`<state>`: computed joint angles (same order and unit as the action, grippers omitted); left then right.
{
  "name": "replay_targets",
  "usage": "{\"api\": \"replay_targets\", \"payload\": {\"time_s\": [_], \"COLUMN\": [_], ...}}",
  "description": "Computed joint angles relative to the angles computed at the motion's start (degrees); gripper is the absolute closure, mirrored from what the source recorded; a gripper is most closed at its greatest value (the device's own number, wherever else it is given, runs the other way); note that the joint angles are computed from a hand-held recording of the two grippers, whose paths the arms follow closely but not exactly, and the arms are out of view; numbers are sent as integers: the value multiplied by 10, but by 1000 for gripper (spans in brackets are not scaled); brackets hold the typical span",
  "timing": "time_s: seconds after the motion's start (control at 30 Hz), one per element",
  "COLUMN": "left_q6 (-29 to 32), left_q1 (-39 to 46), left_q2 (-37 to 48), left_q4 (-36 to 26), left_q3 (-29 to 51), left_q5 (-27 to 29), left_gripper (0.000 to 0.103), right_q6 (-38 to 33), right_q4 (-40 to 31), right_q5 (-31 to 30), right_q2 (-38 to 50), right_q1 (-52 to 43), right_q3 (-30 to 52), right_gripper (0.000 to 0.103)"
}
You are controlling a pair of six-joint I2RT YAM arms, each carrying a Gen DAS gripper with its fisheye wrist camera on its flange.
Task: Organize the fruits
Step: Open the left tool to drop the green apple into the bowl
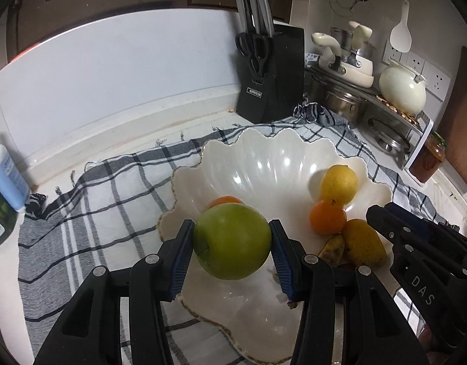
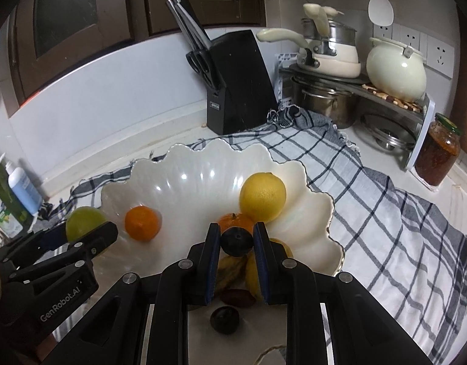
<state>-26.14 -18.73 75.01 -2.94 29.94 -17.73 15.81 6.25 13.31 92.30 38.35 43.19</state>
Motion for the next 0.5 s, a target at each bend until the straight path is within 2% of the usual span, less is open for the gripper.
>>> {"api": "replay_targets", "payload": {"time_s": [0.2,0.27,0.3,0.33,0.4,0.47,0.5], "left_q6": [-4,-6,-6,-7,-10,-10,-10], "left_q1": [2,1,-1,-6,-17,-23,-24], "left_q2": [18,17,14,5,-19,-37,-43], "left_q4": [-1,-6,-6,-7,-13,-29,-36], "left_q3": [6,7,5,2,-4,-2,-1], "left_q5": [10,12,10,-1,-28,-44,-47], "left_gripper": [54,54,47,35,27,25,24], "right_q6": [-3,-2,-1,1,4,7,10], "right_q4": [-7,-8,-9,-8,-7,-9,-13], "right_q5": [0,6,9,14,24,33,40], "right_q2": [5,-1,-4,-9,-21,-33,-39], "right_q1": [-5,-3,-2,-1,2,6,8], "right_q3": [4,1,0,-4,-11,-15,-17], "right_gripper": [77,70,61,53,43,37,31]}}
